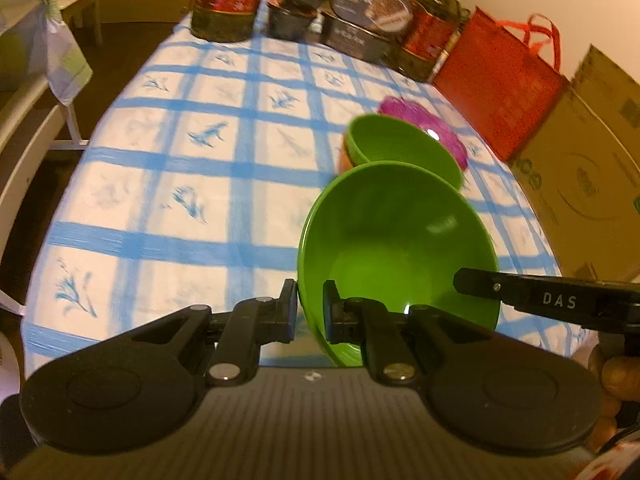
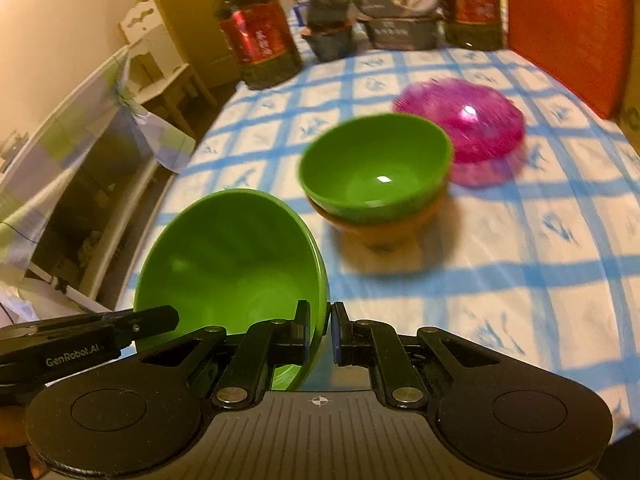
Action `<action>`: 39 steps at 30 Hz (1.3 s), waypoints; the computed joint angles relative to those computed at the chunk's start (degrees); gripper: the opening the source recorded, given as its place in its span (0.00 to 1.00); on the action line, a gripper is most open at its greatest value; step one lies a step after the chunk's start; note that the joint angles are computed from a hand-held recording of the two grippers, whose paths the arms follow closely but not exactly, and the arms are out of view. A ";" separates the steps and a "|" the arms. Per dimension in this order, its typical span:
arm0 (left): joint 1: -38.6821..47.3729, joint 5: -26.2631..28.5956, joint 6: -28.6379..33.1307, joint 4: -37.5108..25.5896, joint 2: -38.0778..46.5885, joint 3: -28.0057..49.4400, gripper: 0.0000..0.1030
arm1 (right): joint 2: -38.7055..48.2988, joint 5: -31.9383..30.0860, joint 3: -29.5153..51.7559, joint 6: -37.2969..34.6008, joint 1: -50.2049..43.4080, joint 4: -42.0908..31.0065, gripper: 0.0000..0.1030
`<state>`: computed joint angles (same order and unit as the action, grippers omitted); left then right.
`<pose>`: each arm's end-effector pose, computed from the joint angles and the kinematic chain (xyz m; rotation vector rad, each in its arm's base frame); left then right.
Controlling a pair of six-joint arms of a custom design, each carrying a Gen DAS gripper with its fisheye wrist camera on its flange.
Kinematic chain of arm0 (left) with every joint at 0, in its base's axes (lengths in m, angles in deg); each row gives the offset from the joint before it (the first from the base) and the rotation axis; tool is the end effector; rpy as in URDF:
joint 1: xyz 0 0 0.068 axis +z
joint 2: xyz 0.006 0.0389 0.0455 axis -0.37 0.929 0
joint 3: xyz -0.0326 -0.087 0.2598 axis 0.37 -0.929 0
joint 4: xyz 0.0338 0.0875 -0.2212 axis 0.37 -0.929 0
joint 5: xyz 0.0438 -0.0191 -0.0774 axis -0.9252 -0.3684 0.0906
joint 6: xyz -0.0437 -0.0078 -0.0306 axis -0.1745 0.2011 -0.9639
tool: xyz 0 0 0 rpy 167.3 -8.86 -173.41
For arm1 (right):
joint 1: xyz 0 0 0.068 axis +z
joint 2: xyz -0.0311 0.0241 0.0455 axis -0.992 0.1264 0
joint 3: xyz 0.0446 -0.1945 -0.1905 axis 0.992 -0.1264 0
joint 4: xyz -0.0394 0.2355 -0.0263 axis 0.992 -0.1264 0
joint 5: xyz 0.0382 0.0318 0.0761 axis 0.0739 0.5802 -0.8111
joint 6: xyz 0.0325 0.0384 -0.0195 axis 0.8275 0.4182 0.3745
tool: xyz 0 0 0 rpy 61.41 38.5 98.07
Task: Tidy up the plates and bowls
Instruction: 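Lift the smaller green bowl with both grippers and carry it over the nested bowls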
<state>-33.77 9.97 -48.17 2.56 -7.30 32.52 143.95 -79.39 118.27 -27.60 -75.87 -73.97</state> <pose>0.1783 -0.0352 0.1470 -0.4821 2.4561 -0.2278 0.2960 0.0532 0.1606 -0.5098 2.5575 0.6683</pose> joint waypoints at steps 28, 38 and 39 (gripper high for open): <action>-6.42 -2.27 -2.58 0.05 5.86 6.14 0.11 | -0.01 -2.74 1.32 -2.93 -7.48 -4.10 0.09; -0.35 0.92 1.64 -2.52 11.22 18.07 0.11 | 4.07 -2.44 16.27 -0.92 -5.90 -9.10 0.09; 0.08 0.99 2.03 -2.65 12.38 19.56 0.11 | 5.27 -2.51 18.36 -0.61 -5.82 -9.74 0.09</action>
<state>-33.69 10.96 -46.14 -0.09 5.09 52.08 149.22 -81.90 136.63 -28.21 -81.69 -83.71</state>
